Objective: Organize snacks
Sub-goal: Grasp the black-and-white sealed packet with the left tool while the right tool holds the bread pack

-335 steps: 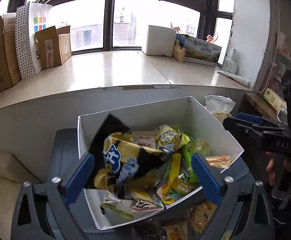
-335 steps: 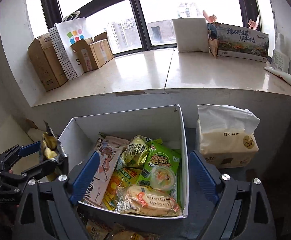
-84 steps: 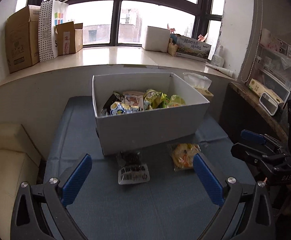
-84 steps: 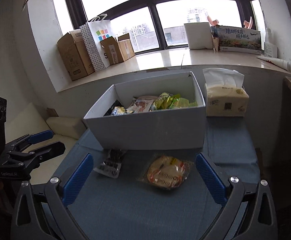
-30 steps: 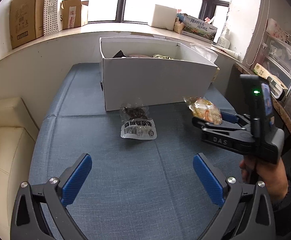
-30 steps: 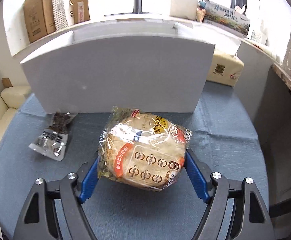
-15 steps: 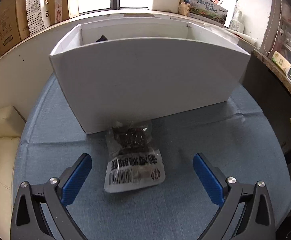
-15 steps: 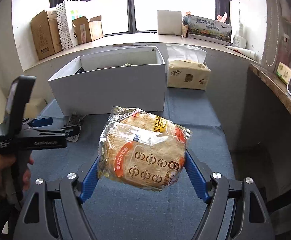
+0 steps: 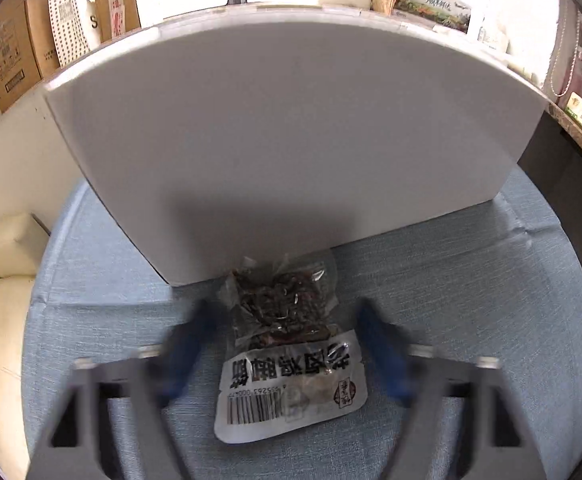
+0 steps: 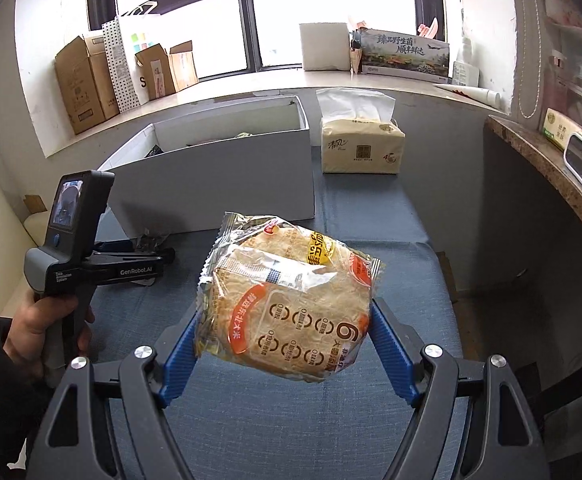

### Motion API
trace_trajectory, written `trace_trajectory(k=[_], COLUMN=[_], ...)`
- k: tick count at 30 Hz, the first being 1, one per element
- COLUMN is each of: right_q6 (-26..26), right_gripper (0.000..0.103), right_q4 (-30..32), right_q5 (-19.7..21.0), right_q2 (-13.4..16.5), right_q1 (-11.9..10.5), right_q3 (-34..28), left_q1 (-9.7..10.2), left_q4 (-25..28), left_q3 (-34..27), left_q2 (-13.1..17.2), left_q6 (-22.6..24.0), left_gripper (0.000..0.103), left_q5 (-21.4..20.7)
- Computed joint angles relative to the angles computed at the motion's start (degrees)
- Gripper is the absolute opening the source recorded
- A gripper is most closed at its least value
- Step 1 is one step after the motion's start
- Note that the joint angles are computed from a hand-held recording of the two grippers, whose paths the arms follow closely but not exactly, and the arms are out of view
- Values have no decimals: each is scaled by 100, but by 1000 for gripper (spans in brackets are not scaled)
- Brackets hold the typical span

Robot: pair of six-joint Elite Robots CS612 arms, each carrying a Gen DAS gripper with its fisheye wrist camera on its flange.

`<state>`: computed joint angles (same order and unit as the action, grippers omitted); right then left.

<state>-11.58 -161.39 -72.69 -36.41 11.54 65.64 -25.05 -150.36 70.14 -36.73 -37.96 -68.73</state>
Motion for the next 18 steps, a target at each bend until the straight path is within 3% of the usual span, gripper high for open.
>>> trace_trajectory(k=[7,9,10,12,18], right_q6=[-72,-83,-81,-77,-141], right_gripper=[83,83,83,83,83], right_q4=[19,20,19,18,67], right_q5=[13,19,20,36,51], right_q2=[-13,-15,-16,-19,-10], right_q1=[26,26,27,28,40], right_q3=[42,45,47,54,41], left_q1=[-97,-123,-153,-178,-153], left_q4=[-505,-678,-706,-816,-608], left_q3=[378,503,555,636,681], left_q2=[-200,-281,-325,-401,-433], left_q6=[161,305,335,394,283], left_gripper=[56,42,25,17,16], left_q5=[-44,-1,74,19,-75])
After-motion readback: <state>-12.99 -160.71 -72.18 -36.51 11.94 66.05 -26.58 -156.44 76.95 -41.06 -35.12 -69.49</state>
